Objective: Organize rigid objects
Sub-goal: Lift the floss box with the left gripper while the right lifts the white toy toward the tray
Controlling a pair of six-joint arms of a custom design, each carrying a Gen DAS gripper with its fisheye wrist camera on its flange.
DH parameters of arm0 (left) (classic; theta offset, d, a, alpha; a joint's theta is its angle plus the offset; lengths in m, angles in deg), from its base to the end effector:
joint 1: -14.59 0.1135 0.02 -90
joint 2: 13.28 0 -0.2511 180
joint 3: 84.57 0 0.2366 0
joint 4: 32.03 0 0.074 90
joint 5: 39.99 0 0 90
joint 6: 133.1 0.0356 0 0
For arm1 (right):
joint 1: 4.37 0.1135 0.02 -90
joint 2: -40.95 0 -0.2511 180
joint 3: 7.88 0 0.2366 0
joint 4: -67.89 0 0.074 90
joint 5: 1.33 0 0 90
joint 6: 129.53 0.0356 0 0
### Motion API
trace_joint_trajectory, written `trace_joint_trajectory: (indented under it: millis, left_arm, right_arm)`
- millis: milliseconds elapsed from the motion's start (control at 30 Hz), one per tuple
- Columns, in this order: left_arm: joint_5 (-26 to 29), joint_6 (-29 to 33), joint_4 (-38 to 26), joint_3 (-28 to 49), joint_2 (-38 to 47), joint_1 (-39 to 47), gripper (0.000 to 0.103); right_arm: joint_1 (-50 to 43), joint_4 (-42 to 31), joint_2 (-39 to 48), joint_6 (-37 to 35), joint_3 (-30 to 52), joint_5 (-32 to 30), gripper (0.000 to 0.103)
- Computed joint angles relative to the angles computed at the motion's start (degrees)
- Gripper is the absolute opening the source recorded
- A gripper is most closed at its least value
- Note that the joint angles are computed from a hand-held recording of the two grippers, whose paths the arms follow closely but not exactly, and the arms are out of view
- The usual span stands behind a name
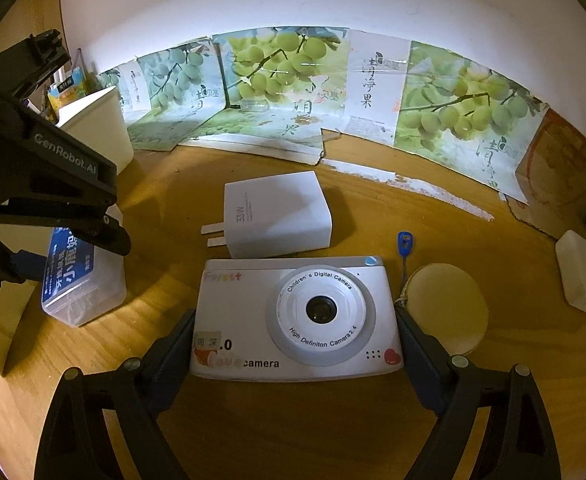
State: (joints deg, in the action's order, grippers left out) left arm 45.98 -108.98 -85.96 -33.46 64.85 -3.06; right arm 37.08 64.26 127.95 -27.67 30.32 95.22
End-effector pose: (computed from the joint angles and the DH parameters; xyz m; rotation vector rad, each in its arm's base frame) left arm 0.1879 -0.0571 0.1436 -1.2235 2.7129 -0.0788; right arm 0.1746 0.1488 0.0995 -0.5901 2.4243 0.2531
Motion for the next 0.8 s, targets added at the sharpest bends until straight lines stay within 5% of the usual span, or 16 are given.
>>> trace_joint_trajectory:
  millis: [433, 800]
  left_arm:
    - [-7.5, -5.5, -12.4, 6.1, -7.8, -13.2, 0.068]
    - [-16.8, -9.1, -28.2, 15.4, -14.7, -25.9, 0.068]
  right_arm:
    - [0.0, -3.4, -9.7, 1.2, -2.9, 1.2, 0.092]
    - [2.2, -15.5, -26.4, 3.5, -3.0, 4.6, 0.092]
